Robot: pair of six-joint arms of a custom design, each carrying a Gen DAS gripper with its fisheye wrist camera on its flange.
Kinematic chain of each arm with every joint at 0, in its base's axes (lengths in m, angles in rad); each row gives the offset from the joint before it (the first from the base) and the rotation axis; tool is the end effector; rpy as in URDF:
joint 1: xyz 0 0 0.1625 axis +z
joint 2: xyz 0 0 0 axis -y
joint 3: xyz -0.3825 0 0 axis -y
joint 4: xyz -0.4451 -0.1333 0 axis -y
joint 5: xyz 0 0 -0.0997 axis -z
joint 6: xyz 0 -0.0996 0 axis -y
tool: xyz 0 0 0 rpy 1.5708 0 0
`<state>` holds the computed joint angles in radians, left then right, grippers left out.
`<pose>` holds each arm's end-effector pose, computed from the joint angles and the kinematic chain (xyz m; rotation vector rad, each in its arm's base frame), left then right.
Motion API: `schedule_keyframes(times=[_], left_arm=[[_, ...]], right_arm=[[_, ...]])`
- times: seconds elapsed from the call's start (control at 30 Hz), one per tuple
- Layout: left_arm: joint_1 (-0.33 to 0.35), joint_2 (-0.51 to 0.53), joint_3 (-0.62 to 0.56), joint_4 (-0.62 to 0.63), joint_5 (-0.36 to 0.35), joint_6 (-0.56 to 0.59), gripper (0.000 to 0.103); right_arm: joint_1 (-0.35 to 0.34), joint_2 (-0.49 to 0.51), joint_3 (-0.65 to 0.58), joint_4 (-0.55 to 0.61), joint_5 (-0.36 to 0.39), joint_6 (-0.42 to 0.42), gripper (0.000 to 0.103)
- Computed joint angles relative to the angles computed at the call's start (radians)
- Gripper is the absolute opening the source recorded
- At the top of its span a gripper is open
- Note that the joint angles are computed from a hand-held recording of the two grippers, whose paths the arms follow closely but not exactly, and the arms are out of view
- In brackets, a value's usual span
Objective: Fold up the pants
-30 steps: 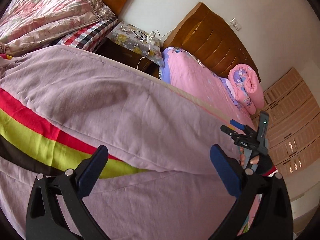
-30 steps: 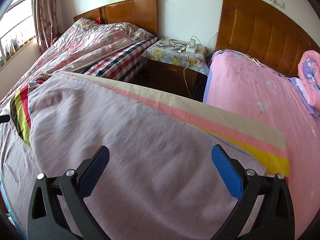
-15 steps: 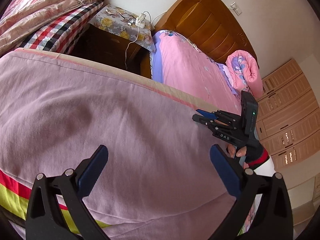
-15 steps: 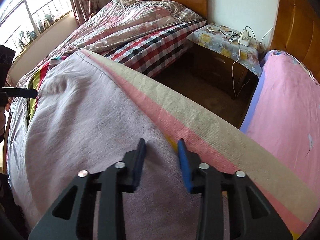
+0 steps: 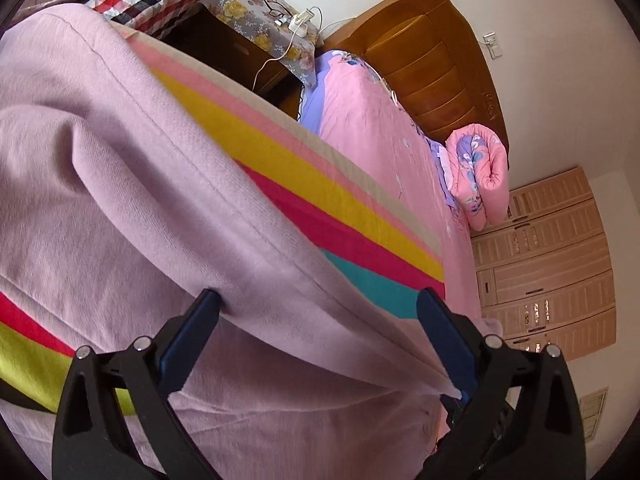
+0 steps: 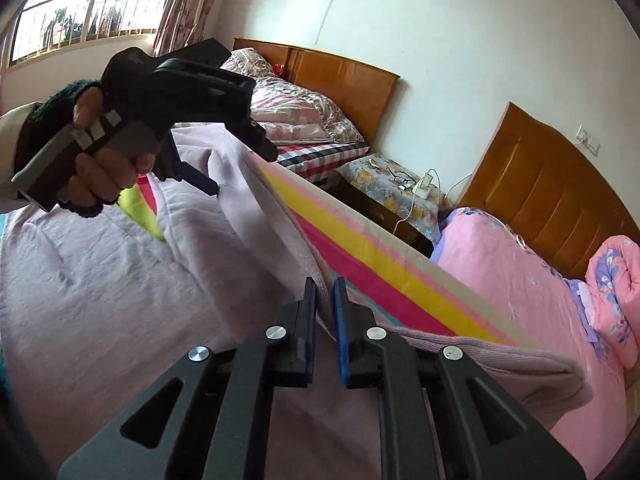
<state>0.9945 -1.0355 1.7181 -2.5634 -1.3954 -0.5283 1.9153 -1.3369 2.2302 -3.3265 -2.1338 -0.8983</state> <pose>-0.2362 -0.6400 0.1477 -0.0316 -3.0784 0.5515 0.2431 -0.4403 0.2087 1.0702 -2.0106 0.8207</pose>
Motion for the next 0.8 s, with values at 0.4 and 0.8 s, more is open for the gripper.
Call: schedule_keyframes(times=[0.4, 0.8], left_arm=[[-0.074, -0.143, 0.238, -0.065, 0.103, 0.084, 0.017], [0.017, -0.125, 0.190, -0.135, -0.013, 0.049, 0.049]], right_arm=[[0.023, 0.047, 0.071, -0.028, -0.104, 0.255, 0.012], [-0.185, -0.461, 0.321, 0.162, 0.146, 0.873, 0.051]])
